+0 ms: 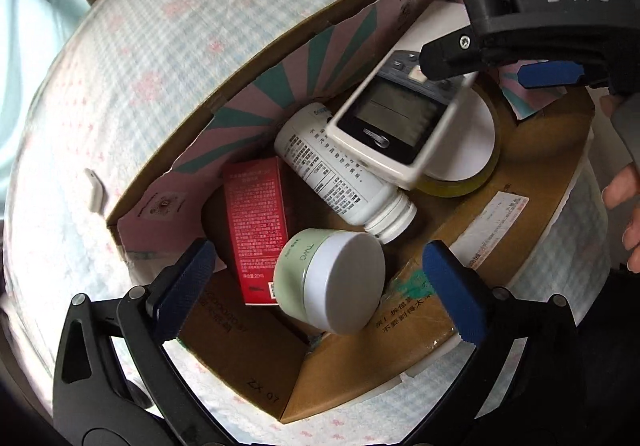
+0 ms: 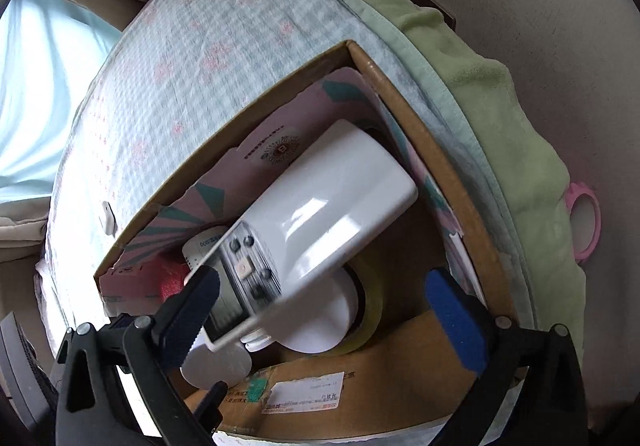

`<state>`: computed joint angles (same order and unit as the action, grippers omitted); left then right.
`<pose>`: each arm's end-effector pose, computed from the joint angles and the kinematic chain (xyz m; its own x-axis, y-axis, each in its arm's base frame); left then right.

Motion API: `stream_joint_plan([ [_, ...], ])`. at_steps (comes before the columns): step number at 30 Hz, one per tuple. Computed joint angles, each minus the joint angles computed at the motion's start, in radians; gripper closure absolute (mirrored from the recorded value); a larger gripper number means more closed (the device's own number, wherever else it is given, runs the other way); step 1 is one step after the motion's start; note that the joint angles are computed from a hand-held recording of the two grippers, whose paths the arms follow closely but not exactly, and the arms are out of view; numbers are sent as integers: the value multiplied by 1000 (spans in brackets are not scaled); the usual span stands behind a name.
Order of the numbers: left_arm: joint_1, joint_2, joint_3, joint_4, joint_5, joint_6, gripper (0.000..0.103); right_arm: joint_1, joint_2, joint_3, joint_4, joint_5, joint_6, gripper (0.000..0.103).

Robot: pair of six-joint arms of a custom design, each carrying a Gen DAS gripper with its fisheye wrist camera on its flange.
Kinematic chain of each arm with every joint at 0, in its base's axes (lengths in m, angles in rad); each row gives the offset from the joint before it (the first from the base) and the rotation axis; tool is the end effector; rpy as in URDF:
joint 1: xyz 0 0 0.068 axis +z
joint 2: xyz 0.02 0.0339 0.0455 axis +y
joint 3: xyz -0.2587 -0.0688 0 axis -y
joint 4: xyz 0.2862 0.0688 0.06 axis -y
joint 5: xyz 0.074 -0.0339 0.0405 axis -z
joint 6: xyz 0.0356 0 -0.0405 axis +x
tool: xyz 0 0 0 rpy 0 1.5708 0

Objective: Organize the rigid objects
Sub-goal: 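Open the left tool to drop the jar while the right tool releases the remote into the box, then withdraw both tools from the box toward the remaining items on the bed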

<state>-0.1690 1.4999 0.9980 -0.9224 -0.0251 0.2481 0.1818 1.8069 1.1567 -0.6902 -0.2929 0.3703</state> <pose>0.2934 -0.0491 0.1780 -0.9049 0.4034 -0.1354 0.3990 0.9150 0.0599 0.3614 0.0769 0.1343 -0.9787 0.1724 -0.1112 0.1247 0.9304 0.3447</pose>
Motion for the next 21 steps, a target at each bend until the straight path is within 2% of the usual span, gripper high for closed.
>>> stream_joint_plan([
  [10, 9, -103, -14, -41, 4, -14, 0, 9, -124, -99, 25, 4, 20, 0],
  [18, 42, -186, -9, -86, 17, -7, 0, -1, -203, -96, -76, 14, 45, 0],
  [21, 62, -235, 1, -124, 17, -4, 0, 20, -221, -67, -135, 61, 45, 0],
])
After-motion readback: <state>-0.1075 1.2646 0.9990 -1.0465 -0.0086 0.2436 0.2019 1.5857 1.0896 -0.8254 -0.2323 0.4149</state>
